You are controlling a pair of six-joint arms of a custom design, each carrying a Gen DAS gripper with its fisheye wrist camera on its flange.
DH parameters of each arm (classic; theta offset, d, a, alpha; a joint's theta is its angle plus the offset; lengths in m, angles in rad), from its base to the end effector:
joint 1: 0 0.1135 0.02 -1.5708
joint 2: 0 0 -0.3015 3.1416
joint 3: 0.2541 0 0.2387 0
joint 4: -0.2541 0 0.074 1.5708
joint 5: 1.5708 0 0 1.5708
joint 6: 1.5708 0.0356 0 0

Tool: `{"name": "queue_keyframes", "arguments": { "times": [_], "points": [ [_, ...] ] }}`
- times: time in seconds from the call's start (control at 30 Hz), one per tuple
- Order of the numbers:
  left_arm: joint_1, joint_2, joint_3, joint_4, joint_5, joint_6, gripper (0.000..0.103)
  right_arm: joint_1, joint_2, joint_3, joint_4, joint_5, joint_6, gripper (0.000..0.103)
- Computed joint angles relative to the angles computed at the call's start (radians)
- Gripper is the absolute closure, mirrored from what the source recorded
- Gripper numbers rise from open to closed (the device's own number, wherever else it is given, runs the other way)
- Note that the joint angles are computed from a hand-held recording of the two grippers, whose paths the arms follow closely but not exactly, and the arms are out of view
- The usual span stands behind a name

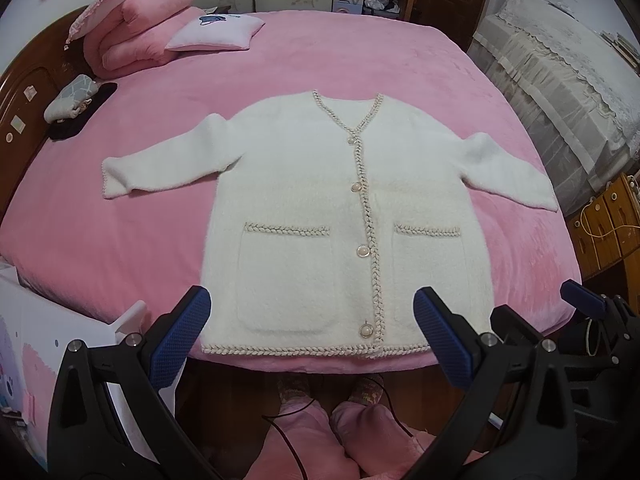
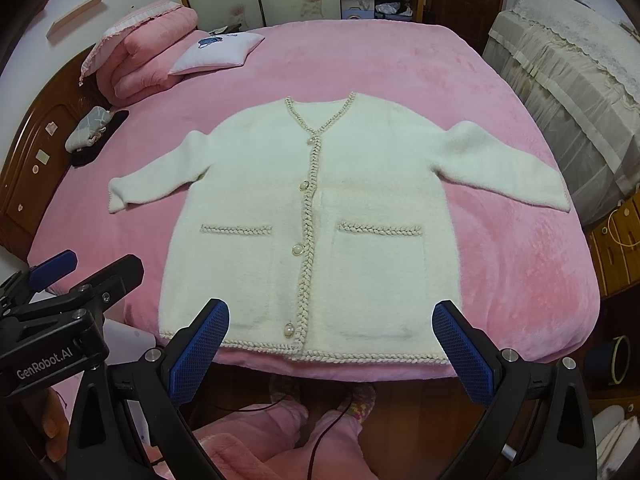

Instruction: Fold large clothes

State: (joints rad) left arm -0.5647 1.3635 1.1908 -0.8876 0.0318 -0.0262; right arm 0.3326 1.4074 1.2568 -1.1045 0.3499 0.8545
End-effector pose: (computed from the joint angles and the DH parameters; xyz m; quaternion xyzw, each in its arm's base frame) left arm 0.2101 -0.1344 0.3323 0.2612 0.9316 -0.0882 0.2370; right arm 0.2325 0.0674 0.3335 0.2773 0.9325 -0.0559 0.2245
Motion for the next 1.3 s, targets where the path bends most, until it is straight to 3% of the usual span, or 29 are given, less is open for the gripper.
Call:
{"name": "queue_keyframes", "arguments": {
  "times": [0.33, 0.53, 0.73, 0.93, 1.17, 1.3],
  "points": [
    [-0.006, -0.012, 0.011, -0.020, -0.017, -0.040, 0.002, -0.085, -0.054, -0.054, -0.003, -0.003, -0.061, 0.000],
    [-0.028, 0.014, 0.070, -0.063, -0.019, -0.108, 0.002, -0.124, -0.027, 0.044, -0.061, 0.008, -0.127, 0.000],
    [-0.069, 0.070, 0.191, -0.164, -0.084, -0.192, 0.002, -0.120, 0.010, 0.210, -0.158, 0.052, -0.208, 0.000],
    [-0.060, 0.077, 0.253, -0.209, -0.088, -0.244, 0.002, -0.198, 0.066, 0.380, -0.241, -0.045, -0.297, 0.000],
    [-0.003, 0.098, 0.268, -0.278, -0.204, -0.248, 0.002, -0.277, 0.130, 0.484, -0.255, -0.114, -0.367, 0.000],
    [0.115, 0.103, 0.233, -0.254, -0.166, -0.201, 0.002, -0.288, 0.224, 0.556, -0.255, -0.144, -0.381, 0.000]
  ]
}}
